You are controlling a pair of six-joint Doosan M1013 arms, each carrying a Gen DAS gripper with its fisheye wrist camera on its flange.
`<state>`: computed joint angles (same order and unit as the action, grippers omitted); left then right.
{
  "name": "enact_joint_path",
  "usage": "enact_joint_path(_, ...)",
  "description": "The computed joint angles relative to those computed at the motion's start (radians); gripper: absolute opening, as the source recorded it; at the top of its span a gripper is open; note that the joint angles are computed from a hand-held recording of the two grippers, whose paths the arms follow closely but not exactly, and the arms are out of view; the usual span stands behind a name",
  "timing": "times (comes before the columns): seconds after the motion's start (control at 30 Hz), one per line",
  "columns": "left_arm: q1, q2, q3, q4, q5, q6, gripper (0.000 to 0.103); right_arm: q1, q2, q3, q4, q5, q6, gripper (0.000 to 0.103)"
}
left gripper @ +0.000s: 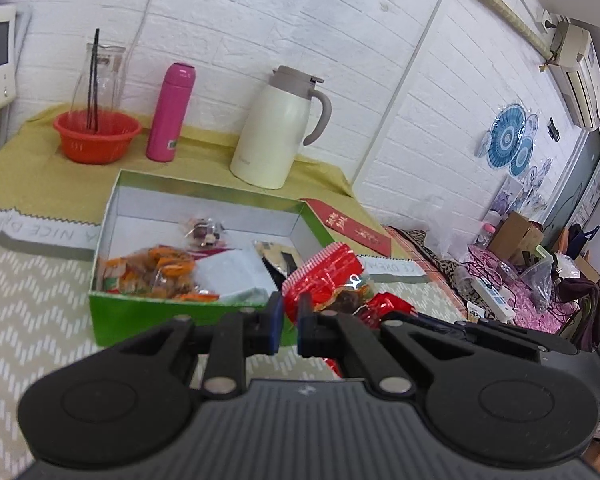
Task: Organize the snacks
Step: 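Carry the red candy packets into the green box and open both tools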
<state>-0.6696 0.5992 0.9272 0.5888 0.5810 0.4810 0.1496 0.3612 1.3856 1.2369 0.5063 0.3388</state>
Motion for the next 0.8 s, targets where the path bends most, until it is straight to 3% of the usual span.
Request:
enact_joint_path(0.2,0.037,0.103,-0.168,-0.129,0.037,0.122,0.0,0.0,0.068,-0.095,-0.1,-0.045,0.131,0.01)
enact_joint_path(0.43,0.072,0.219,-0.36,-0.256,0.144,0.235,0.0,0.002,0.15,-0.207,-0.271,-0.03,0.327,0.01)
enact_joint_path(0.57,0.086,0.271,-0.443,-0.306,0.211,0.288,0.0,0.012,0.182,-0.244,-0.361,-0.039,0.371,0.013)
enact_joint_path(0.63,0.09,0.284,-0.464,-0.305,0.235,0.292,0.0,0.018,0.193,-0.255,-0.397,-0.048,0.355,0.025)
enact_joint_path(0.67,0.091,0.28,-0.453,-0.304,0.225,0.285,0.0,0.021,0.194,-0.254,-0.415,-0.056,0.341,0.041)
enact_joint_path(0.7,0.093,0.268,-0.428,-0.301,0.202,0.273,0.022,0.025,0.193,-0.249,-0.433,-0.07,0.322,0.068)
enact_joint_path(0.73,0.092,0.253,-0.397,-0.27,0.176,0.235,0.056,0.028,0.19,-0.24,-0.43,-0.092,0.289,0.083)
enact_joint_path(0.77,0.089,0.239,-0.365,-0.226,0.147,0.187,0.055,0.032,0.183,-0.221,-0.398,-0.129,0.23,0.103)
enact_joint_path(0.8,0.086,0.231,-0.349,-0.184,0.136,0.151,0.055,0.035,0.176,-0.202,-0.339,-0.158,0.15,0.103)
